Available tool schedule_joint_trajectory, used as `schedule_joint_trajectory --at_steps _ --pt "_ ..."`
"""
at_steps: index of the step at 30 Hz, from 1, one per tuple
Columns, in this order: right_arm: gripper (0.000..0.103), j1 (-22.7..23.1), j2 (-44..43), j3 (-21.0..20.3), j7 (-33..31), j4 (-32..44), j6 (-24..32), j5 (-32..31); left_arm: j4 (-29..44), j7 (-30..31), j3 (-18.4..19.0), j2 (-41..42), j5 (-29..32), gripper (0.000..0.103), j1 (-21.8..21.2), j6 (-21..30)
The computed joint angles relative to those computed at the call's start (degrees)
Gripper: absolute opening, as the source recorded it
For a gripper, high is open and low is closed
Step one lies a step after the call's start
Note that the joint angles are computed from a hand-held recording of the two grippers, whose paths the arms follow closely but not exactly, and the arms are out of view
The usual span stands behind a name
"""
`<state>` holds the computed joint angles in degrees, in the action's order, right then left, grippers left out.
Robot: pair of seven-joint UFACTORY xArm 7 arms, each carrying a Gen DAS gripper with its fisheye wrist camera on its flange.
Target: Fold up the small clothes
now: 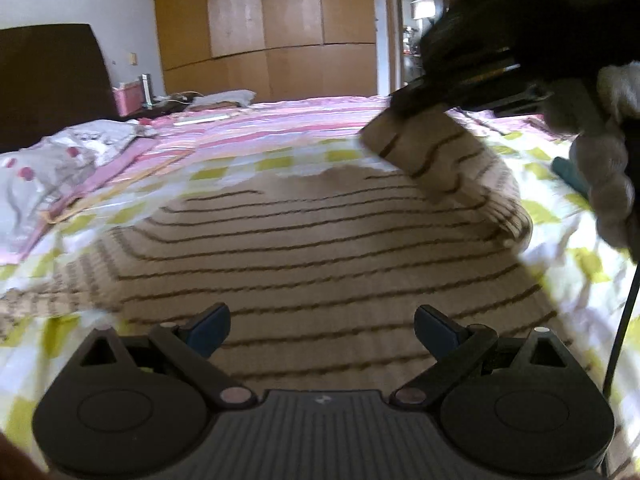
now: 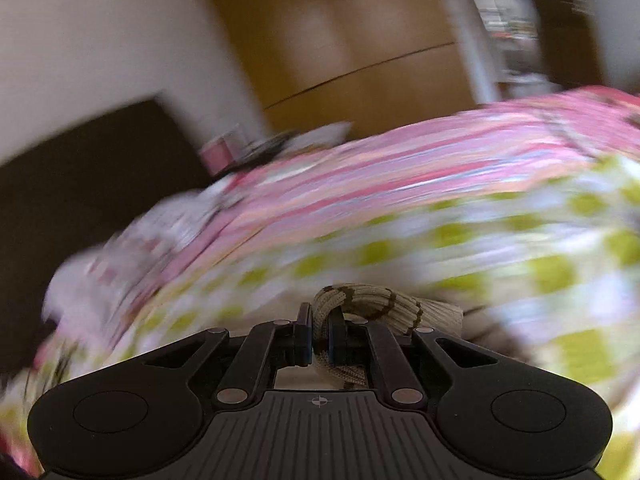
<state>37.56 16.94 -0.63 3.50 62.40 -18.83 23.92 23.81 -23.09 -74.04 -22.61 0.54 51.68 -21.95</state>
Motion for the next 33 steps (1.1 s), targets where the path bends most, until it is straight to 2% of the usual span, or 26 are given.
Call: schedule_joint_trajectory --at_steps 2,3,6,10,13,15,16,18,20,22,23,25,28,29,31,33 --pt "0.011 -6.2 2.2 7.7 0.5 2.2 3.3 -9.7 -2.6 0.5 2.9 -1.5 -0.2 0.103 -2.7 -0.5" --pt "0.012 -7.6 3.4 9.9 0.1 3.3 5.3 -13.3 -3.7 1.0 3.8 -2.2 -0.5 0.103 -3.5 -0.8" --pt "0.013 -8.3 5.0 12.7 -1.7 4.4 9.2 -20.1 -7.1 2.6 5.2 -3.7 -1.8 0.103 -5.2 -2.4" --pt "0.017 -1.7 2.6 7.4 -2.2 1.0 11.7 -24.1 -9.0 5.5 7.4 -1.0 -3.0 0.103 -6.5 -4.0" --pt "0.019 2.1 0.9 3.3 0.4 0.0 15.9 -25.7 -9.4 7.9 8.6 1.3 -4.0 0.103 -7.0 -5.8" --pt "0.024 0.8 0.1 4.0 1.8 -1.0 17.4 -26.6 -9.6 9.5 9.8 2.8 -4.6 0.103 -7.5 -7.4" --pt "0.030 0.5 -0.6 3.9 2.7 -1.9 17.6 -27.1 -9.8 10.1 10.8 3.5 -4.8 0.103 -8.2 -8.0" --pt "0.036 1.0 -0.7 2.8 5.9 -1.7 17.6 -27.9 -10.1 10.9 13.0 4.4 -5.4 0.103 -10.0 -8.4" --pt "0.036 0.3 -0.3 3.0 9.1 -1.0 16.8 -27.7 -9.9 12.2 14.6 5.6 -6.1 0.103 -10.9 -8.8" --pt "0.037 1.3 0.3 1.6 12.4 0.4 15.8 -28.0 -9.8 13.2 16.3 6.4 -7.0 0.103 -12.0 -9.2" --pt "0.037 2.8 0.9 -0.1 14.0 1.5 15.7 -28.6 -9.8 13.8 17.2 6.8 -7.4 0.103 -12.6 -9.3" --pt "0.037 10.1 2.5 -8.2 18.4 4.7 17.3 -32.0 -9.6 14.7 19.5 7.9 -7.8 0.103 -14.0 -9.7" --pt "0.038 18.8 6.3 -18.1 25.5 11.3 23.5 -37.5 -9.5 15.5 23.2 8.8 -8.1 0.103 -16.9 -10.0" --pt "0.038 18.9 7.7 -18.2 26.5 14.1 27.1 -38.1 -9.5 15.8 24.4 9.1 -8.1 0.103 -17.8 -10.1" --pt "0.038 14.6 10.5 -13.3 24.8 20.5 36.0 -35.7 -9.4 16.7 26.0 9.7 -8.8 0.103 -19.1 -10.5" --pt "0.038 10.7 13.0 -9.2 23.9 25.1 41.2 -33.0 -9.4 17.4 27.6 10.2 -9.3 0.103 -20.5 -10.9"
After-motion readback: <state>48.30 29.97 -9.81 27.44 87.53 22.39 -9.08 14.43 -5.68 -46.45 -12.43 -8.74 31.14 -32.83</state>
